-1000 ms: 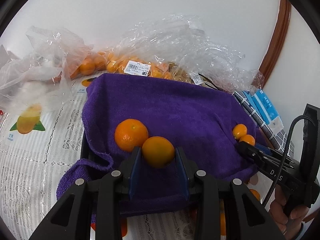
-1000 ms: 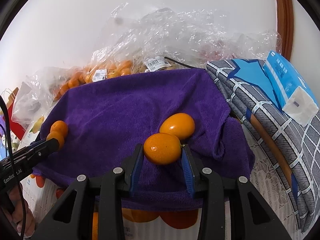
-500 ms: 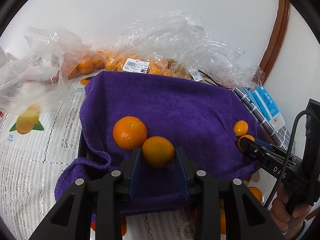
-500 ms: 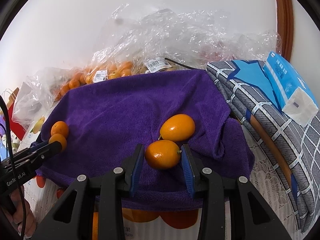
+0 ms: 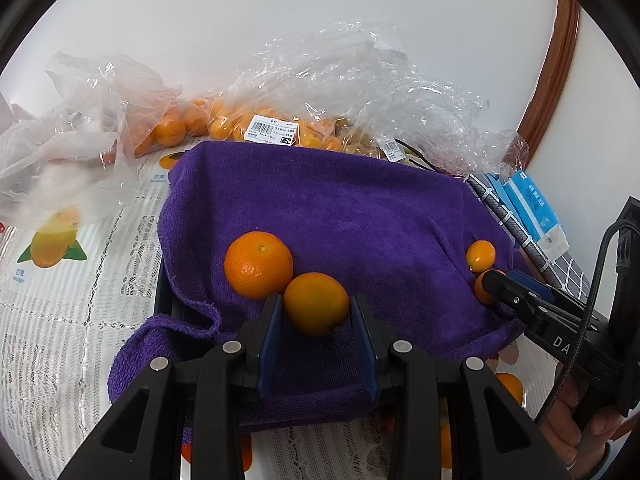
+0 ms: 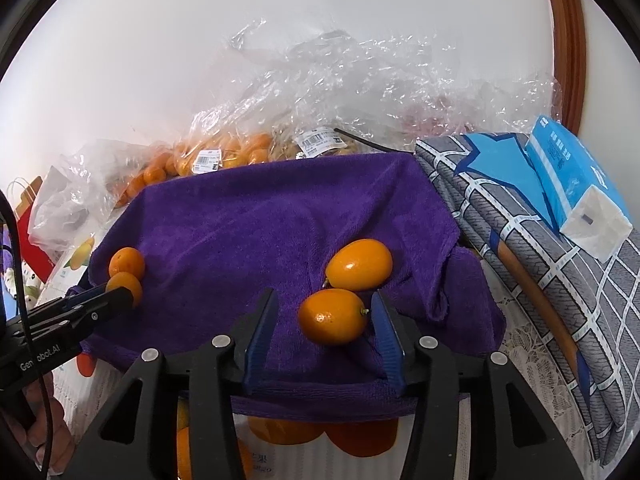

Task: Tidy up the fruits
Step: 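Lower and open both tools to set the fruits beside the earlier ones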

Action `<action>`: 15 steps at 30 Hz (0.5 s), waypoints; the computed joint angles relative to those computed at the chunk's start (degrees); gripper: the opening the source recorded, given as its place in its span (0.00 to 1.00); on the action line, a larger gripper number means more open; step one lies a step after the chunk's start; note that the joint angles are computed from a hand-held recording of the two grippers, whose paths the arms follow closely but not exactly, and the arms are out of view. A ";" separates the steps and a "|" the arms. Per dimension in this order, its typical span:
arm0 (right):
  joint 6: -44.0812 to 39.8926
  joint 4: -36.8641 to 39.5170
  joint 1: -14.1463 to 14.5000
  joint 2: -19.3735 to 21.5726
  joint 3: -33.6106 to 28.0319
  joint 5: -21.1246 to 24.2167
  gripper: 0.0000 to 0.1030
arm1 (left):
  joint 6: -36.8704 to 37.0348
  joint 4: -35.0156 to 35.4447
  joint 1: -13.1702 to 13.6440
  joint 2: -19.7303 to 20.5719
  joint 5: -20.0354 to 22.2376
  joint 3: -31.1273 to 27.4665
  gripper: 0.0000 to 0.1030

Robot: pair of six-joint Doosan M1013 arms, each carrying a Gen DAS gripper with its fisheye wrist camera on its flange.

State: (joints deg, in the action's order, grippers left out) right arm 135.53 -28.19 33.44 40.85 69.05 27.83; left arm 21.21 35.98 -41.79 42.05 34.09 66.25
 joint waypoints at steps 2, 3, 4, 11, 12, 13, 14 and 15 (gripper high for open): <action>1.87 -1.79 0.12 -0.02 0.05 0.29 0.47 | 0.02 -0.23 -0.01 -0.06 -0.18 0.09 0.32; 2.61 -2.43 0.14 -0.09 0.16 0.25 0.47 | 0.08 -0.38 0.03 -0.11 -0.34 0.17 0.32; 3.70 -3.34 0.15 -0.18 0.35 0.12 0.48 | 0.13 -0.55 0.06 -0.20 -0.56 0.29 0.32; 9.38 -9.28 0.39 -0.74 1.35 -0.62 0.55 | -2.39 1.61 0.05 -1.26 -3.14 1.96 0.36; 10.07 -10.17 0.45 -0.88 1.57 -0.81 0.56 | -2.71 2.07 0.04 -1.40 -3.54 2.18 0.37; 11.17 -11.54 0.51 -1.12 1.98 -1.31 0.56 | -2.95 2.43 0.01 -1.49 -3.77 2.29 0.38; 12.78 -13.31 0.59 -1.35 2.37 -1.76 0.57 | -3.50 3.10 -0.06 -1.63 -4.01 2.51 0.38; 14.50 -15.06 0.67 -1.57 2.74 -2.15 0.60 | -3.78 3.50 -0.10 -1.71 -4.14 2.60 0.40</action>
